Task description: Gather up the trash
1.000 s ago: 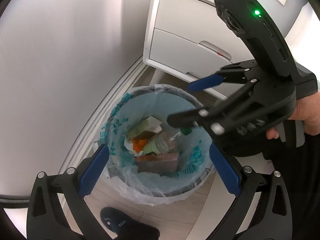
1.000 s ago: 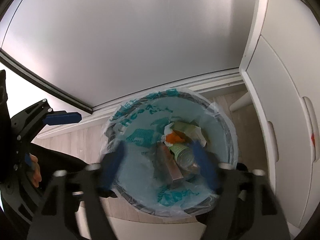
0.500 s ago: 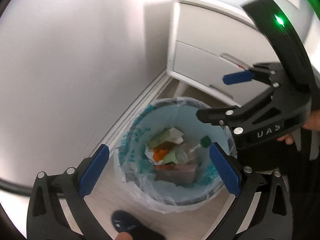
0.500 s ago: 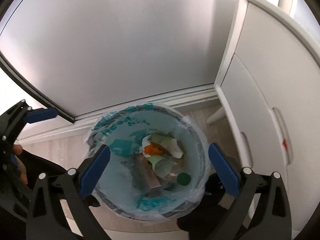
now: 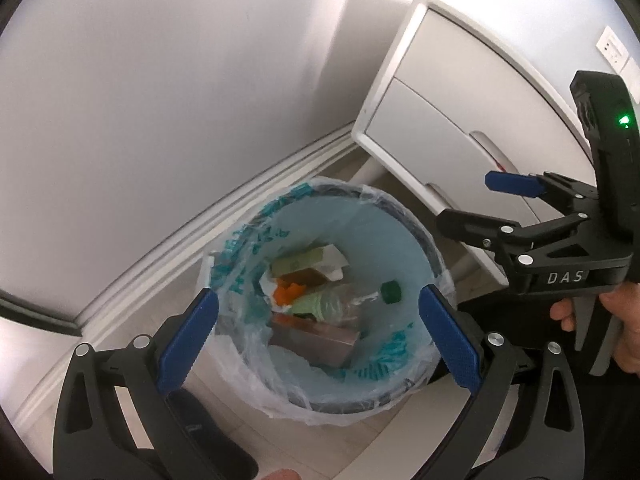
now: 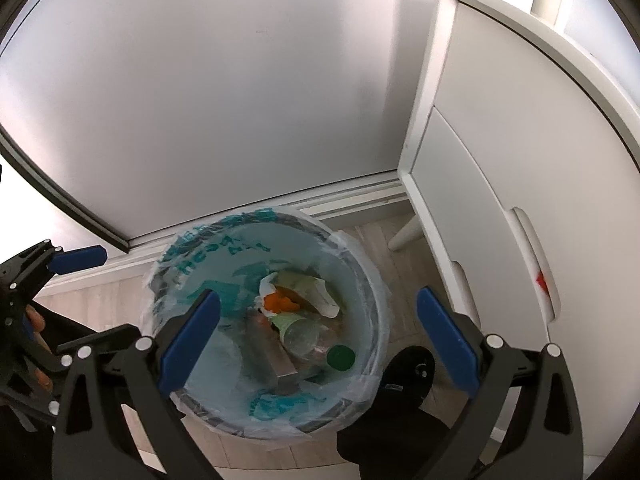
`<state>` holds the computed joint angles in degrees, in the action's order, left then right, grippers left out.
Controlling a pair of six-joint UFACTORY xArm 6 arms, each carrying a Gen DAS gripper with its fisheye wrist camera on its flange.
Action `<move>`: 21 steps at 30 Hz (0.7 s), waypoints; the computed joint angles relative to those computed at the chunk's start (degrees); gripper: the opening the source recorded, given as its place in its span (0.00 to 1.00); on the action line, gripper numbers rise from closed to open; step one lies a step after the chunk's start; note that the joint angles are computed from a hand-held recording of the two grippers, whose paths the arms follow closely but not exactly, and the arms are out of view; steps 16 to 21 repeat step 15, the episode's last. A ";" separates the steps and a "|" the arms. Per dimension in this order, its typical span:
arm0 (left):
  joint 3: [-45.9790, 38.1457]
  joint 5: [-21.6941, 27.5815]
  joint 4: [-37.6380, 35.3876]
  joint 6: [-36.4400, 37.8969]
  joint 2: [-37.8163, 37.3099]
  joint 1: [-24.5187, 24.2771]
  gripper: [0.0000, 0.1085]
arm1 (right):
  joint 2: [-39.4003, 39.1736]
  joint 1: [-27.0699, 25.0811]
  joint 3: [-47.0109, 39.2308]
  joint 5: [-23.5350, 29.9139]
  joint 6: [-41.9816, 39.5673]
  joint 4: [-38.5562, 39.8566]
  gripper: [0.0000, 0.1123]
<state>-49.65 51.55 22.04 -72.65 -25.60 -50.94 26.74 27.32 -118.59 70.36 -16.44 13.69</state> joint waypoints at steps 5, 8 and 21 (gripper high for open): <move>-0.42 0.16 1.29 -0.06 1.53 -0.43 0.89 | 0.70 1.01 -0.06 1.05 -0.19 -2.90 0.85; -1.01 1.08 2.40 -0.08 1.96 -0.72 0.89 | 0.59 1.17 0.42 0.95 -0.10 -3.31 0.85; -1.58 3.58 2.67 -0.18 2.08 -0.72 0.89 | 0.46 1.41 1.18 0.72 -0.21 -4.12 0.85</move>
